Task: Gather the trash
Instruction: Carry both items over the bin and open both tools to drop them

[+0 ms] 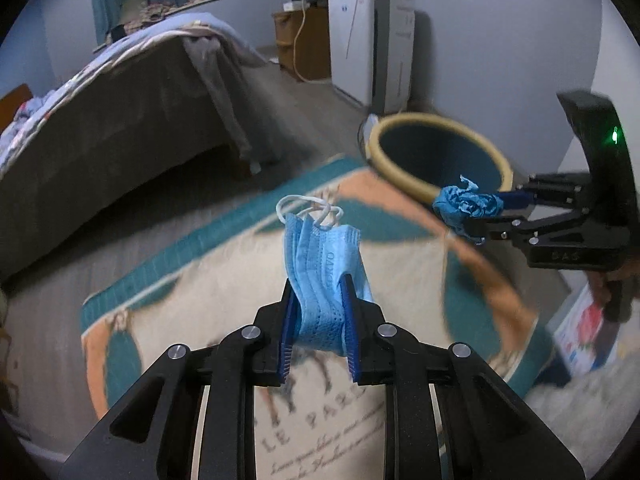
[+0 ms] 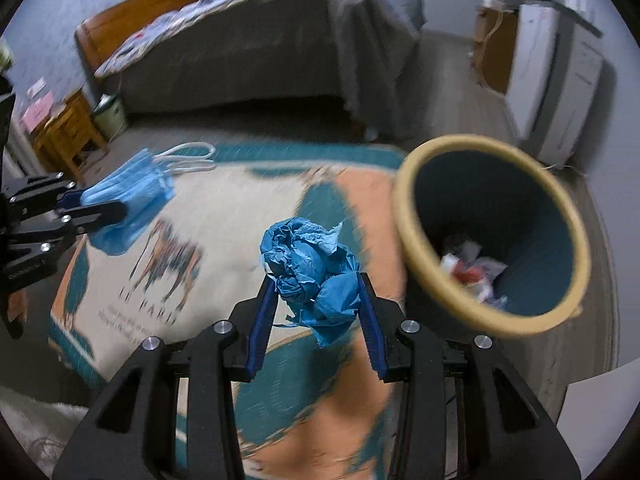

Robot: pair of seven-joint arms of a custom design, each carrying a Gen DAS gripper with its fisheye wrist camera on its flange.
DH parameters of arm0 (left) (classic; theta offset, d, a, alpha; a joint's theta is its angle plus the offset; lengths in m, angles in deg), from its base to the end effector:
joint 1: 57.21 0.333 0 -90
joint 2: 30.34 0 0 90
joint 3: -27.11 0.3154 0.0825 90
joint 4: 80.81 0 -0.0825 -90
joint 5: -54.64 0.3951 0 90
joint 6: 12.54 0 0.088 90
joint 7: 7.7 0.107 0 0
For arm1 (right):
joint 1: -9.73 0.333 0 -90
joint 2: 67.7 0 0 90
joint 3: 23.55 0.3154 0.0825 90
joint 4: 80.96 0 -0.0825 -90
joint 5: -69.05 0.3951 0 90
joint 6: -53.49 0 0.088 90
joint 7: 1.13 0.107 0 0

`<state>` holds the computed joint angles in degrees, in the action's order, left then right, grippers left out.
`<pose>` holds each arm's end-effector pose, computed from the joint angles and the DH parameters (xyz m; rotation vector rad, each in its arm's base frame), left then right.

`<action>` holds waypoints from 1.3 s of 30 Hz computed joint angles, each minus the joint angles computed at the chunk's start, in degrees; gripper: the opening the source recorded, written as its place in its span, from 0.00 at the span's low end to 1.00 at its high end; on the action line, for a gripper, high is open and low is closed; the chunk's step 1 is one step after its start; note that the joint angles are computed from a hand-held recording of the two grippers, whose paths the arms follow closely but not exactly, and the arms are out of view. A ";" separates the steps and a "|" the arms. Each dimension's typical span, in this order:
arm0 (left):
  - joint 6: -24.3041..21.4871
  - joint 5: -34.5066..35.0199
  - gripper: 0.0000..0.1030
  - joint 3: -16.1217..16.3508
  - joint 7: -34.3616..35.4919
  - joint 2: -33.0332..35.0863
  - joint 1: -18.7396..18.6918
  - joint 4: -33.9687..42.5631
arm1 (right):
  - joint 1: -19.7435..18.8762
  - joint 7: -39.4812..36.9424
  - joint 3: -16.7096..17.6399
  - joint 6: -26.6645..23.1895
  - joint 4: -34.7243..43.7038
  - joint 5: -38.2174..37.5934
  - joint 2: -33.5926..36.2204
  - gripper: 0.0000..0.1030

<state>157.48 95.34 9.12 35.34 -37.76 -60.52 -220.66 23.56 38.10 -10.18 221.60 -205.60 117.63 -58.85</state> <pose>0.4611 -0.2291 0.4024 -1.6023 2.0125 -0.6934 0.5493 0.2251 0.3668 -2.1539 1.1872 -0.2741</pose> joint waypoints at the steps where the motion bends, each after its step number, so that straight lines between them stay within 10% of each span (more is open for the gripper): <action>1: 0.08 -0.66 0.22 0.13 0.36 0.85 -0.13 1.25 | -0.38 0.04 -0.24 0.29 0.50 0.44 0.16 0.38; 20: -2.99 -11.87 0.22 7.91 13.33 23.91 -13.51 29.97 | -13.22 10.83 0.33 2.87 9.86 -6.21 8.13 0.38; 39: -9.83 -21.59 0.26 16.74 23.30 40.97 -25.76 50.80 | -16.60 25.03 1.61 -1.37 18.82 -20.24 16.75 0.40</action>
<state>147.65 73.75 25.86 58.64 3.20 -86.27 -169.86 6.97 63.13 -8.58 220.24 -186.77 97.39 -42.10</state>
